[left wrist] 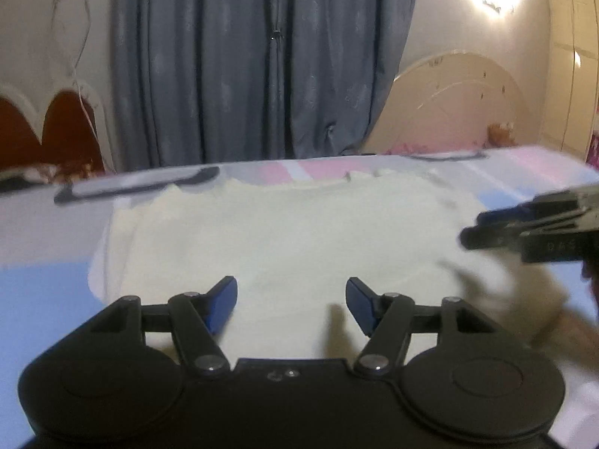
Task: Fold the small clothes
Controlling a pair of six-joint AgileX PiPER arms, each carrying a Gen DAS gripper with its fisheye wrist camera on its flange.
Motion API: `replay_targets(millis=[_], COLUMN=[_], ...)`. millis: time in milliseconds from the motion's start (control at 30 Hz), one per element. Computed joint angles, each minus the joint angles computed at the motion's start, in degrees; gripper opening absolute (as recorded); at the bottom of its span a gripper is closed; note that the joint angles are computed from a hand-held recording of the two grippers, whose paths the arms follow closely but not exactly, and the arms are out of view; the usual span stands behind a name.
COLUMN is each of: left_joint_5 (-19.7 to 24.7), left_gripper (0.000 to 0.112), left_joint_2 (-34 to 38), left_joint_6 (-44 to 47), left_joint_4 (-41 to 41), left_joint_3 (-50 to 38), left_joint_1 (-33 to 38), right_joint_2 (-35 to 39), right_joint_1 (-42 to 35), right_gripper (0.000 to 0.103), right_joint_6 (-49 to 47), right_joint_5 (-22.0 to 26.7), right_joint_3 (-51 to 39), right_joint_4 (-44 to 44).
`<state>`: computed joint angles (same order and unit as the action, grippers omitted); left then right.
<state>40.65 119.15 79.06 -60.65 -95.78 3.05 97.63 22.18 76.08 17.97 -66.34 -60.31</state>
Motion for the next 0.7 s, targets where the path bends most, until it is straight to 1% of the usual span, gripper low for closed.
replay_targets(millis=[33, 100, 167, 200, 267, 300, 367, 400, 467, 500, 533, 567, 600, 633, 667, 700], left_joint_5=[-0.82, -3.04, -4.55, -5.36, -7.29, -6.73, -6.27, -5.84, -3.74, -3.47, -4.10, -5.21, -5.66, -6.55, -7.64, -8.60], left_gripper=[0.063, 0.063, 0.062, 0.063, 0.065, 0.065, 0.066, 0.066, 0.066, 0.065, 0.065, 0.064, 0.064, 0.064, 0.067, 0.067], left_joint_2=[-1.68, -4.57, -6.97, -7.74, -9.51, -10.19, -10.65, -10.44, -10.07, -10.07, -10.53, -11.31, -11.49, -11.91, -12.22, -11.68], left_joint_6=[1.47, 4.03, 8.35, 9.80, 11.60, 11.70, 9.51, 8.39, 5.71, 5.22, 4.90, 4.58, 4.59, 5.68, 4.76, 1.55], left_joint_4=[-0.88, -1.92, -5.22, -5.79, -5.58, -5.86, -4.40, -3.94, -2.68, -1.79, -0.74, -0.33, -0.55, -1.79, -1.14, 1.41], left_joint_3=[3.18, 8.87, 14.14, 15.74, 18.79, 19.82, 19.96, 19.55, 18.42, 17.95, 17.96, 18.39, 18.15, 18.65, 19.07, 18.64], left_joint_1=[-0.38, -1.04, -0.98, -0.98, -0.05, 1.29, 3.82, 5.30, 7.86, 7.96, 7.54, 6.95, 6.60, 6.26, 5.72, 5.18], right_joint_2=[-0.71, -0.98, 0.23, 1.15, 1.84, 1.07, -1.36, -2.89, -3.91, -4.90, -6.21, -7.05, -7.02, -7.26, -7.95, -8.56], right_joint_1=[1.35, 4.97, 8.12, 9.55, 13.35, 14.89, 15.61, 16.06, 17.53, 17.78, 17.12, 16.68, 17.10, 17.78, 18.39, 18.68], right_gripper=[0.039, 0.039, 0.039, 0.039, 0.039, 0.039, 0.039, 0.039, 0.039, 0.039, 0.039, 0.039, 0.039, 0.039, 0.039, 0.039], right_joint_6=[0.95, -0.98, -3.80, -4.42, 0.08, 3.47, 7.53, 10.33, 13.64, 14.90, 16.92, 16.68, 14.63, 14.58, 16.61, 18.62], right_joint_5=[0.39, 1.38, 3.37, 4.25, 7.95, 9.97, 12.25, 14.72, 21.46, 22.68, 21.61, 20.91, 22.05, 23.41, 24.19, 24.89], right_joint_3=[0.61, 0.70, -0.43, -1.05, -0.05, 1.42, 4.59, 6.36, 8.55, 10.14, 11.79, 12.27, 11.31, 10.69, 10.82, 11.16], right_joint_4=[-0.05, 2.52, 6.74, 7.42, 2.61, -0.96, -2.65, -3.64, -6.02, -6.45, -6.28, -5.22, -3.96, -4.28, -5.90, -7.22])
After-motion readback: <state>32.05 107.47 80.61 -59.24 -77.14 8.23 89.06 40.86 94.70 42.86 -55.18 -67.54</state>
